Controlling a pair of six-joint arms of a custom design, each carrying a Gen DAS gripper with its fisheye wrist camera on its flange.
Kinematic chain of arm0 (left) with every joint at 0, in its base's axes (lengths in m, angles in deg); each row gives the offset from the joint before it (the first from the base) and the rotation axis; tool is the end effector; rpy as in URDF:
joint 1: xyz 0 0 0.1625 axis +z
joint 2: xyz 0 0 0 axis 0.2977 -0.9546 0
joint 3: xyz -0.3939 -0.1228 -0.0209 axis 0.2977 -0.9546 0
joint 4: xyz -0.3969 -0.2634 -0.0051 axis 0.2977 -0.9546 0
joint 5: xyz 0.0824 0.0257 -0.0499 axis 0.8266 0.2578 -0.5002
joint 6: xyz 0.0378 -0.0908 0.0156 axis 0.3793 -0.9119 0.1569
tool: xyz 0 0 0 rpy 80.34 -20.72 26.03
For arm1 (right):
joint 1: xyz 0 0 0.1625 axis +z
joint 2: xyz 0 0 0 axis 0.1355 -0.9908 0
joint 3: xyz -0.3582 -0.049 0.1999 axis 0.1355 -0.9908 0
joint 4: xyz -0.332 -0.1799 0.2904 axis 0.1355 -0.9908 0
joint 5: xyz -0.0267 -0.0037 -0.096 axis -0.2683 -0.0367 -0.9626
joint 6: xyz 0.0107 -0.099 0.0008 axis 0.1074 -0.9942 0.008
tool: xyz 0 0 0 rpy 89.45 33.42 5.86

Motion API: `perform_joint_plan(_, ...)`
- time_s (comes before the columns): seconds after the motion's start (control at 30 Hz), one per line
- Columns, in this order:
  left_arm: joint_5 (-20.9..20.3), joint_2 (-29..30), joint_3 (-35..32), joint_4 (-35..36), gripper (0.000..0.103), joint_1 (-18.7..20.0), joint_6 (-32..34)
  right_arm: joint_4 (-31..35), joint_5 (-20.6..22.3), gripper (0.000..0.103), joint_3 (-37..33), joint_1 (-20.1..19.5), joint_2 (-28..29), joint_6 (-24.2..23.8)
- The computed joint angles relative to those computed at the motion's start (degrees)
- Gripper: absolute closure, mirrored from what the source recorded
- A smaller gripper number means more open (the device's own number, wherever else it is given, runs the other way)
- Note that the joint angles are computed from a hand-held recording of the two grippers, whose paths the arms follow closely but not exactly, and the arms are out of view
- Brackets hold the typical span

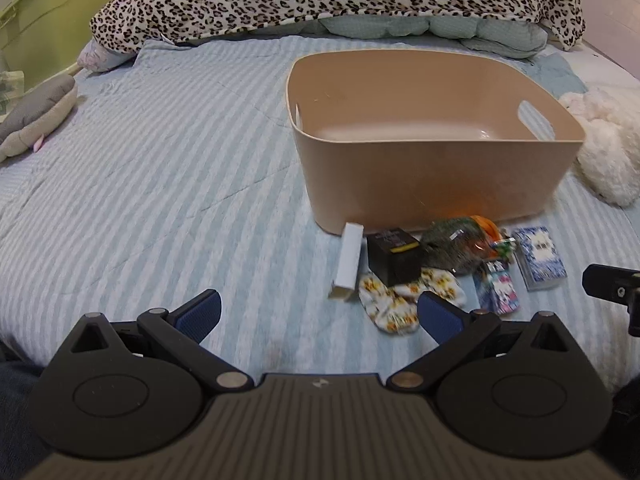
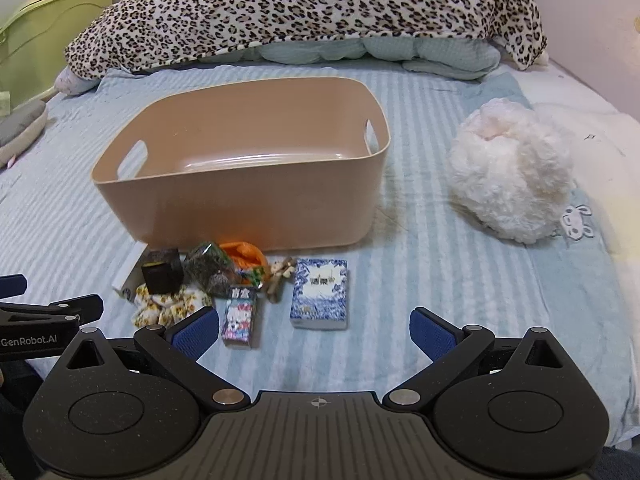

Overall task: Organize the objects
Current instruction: 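Move both tools toward the items in front of the beige basket, then grasp the white stick box with left tool while right tool grasps the blue tissue pack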

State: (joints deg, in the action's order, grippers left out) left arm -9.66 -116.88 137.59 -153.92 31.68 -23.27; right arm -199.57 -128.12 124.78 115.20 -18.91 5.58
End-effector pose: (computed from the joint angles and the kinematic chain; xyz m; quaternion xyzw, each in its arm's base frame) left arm -0.0543 -0.4082 0.3120 -0.0645 0.8126 -0.3685 0.4469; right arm 0.3783 -0.4466 0.0071 0.3106 -0.8849 0.2133 0.2741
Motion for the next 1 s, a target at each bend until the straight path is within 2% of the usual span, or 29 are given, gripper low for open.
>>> perform_joint_plan(0.2, 1.18, 3.52, -0.75, -9.67, 0.0, 4.53, 9.02, 0.68, -0.77, 0.0, -3.57, -1.22, 3.14, -0.26)
perform_joint_plan(0.27, 1.06, 4.73, -0.95, -13.89, 0.0, 6.25, 12.47, -0.17, -1.81, 0.0, -4.63, -1.53, 4.46, -1.11)
perform_joint_plan(0.4, 0.73, 7.37, -2.19, -17.07, 0.0, 9.5, 15.8, -1.42, -4.57, 0.0, -6.71, -2.43, 7.23, -3.05)
perform_joint_plan(0.6, -1.37, 10.79, -2.91, -27.38, 0.0, 13.36, 25.61, 2.42, -4.99, 0.001, -8.4, -4.51, 8.88, -1.05)
perform_joint_plan(0.77, -5.13, 13.52, -3.11, -37.19, 0.0, 16.33, 33.39, 4.75, -3.43, 0.008, -9.75, -5.8, 10.18, 0.47)
perform_joint_plan(0.8, -5.08, 13.81, -2.88, -38.86, 0.0, 16.62, 34.63, 4.97, -2.86, 0.008, -9.87, -6.02, 10.33, 0.78)
perform_joint_plan(0.9, -4.65, 13.94, -2.0, -43.5, 0.0, 17.06, 37.54, 5.8, -3.81, 0.017, -10.79, -6.04, 11.43, 0.69)
perform_joint_plan(1.0, -6.27, 13.49, -1.2, -48.1, 0.015, 17.31, 41.19, 4.28, -4.03, 0.021, -10.77, -5.96, 12.2, -0.26)
